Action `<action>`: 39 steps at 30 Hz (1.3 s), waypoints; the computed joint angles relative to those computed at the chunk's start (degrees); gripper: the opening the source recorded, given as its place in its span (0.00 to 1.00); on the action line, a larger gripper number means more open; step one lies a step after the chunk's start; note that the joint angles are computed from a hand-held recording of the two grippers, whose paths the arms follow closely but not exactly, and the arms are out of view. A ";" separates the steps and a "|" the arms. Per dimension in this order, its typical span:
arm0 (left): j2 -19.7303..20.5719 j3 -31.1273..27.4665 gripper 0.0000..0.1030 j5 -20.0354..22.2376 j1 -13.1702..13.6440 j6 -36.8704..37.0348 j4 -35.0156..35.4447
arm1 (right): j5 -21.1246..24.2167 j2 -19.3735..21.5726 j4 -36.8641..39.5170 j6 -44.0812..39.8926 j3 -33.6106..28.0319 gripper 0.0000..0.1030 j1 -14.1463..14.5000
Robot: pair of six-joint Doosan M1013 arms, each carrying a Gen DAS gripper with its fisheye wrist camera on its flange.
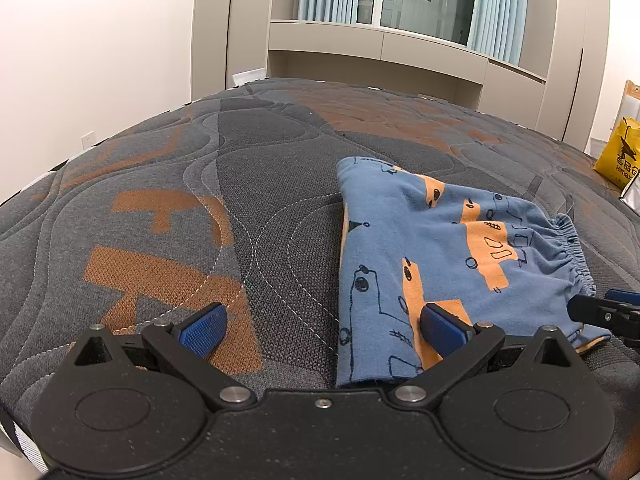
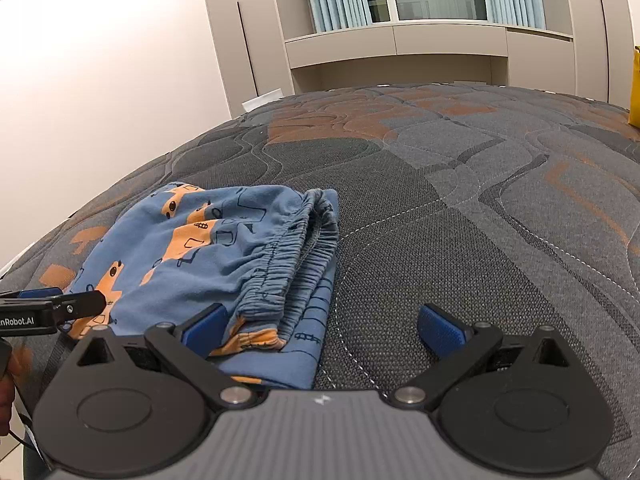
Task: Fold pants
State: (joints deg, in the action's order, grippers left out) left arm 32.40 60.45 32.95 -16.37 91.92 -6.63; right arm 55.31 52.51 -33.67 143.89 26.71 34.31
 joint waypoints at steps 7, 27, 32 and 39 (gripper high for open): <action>0.01 0.01 1.00 -0.04 0.02 0.15 -0.12 | 0.03 0.01 0.01 -0.02 -0.04 0.99 0.01; 1.31 -5.66 0.99 0.99 1.57 -1.90 7.81 | -16.97 -7.48 -6.81 16.22 15.69 1.00 -0.91; 2.18 -9.07 1.00 0.12 2.05 4.77 4.19 | -15.49 -5.10 3.57 3.52 9.57 1.00 -2.65; 3.34 -10.07 1.00 1.00 1.02 6.26 0.86 | -9.96 4.00 22.79 -13.52 -8.37 1.00 -6.09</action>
State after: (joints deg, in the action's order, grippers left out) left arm 35.74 50.39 33.95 -15.36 98.18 -5.76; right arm 45.35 56.51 -10.87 130.37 18.34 28.22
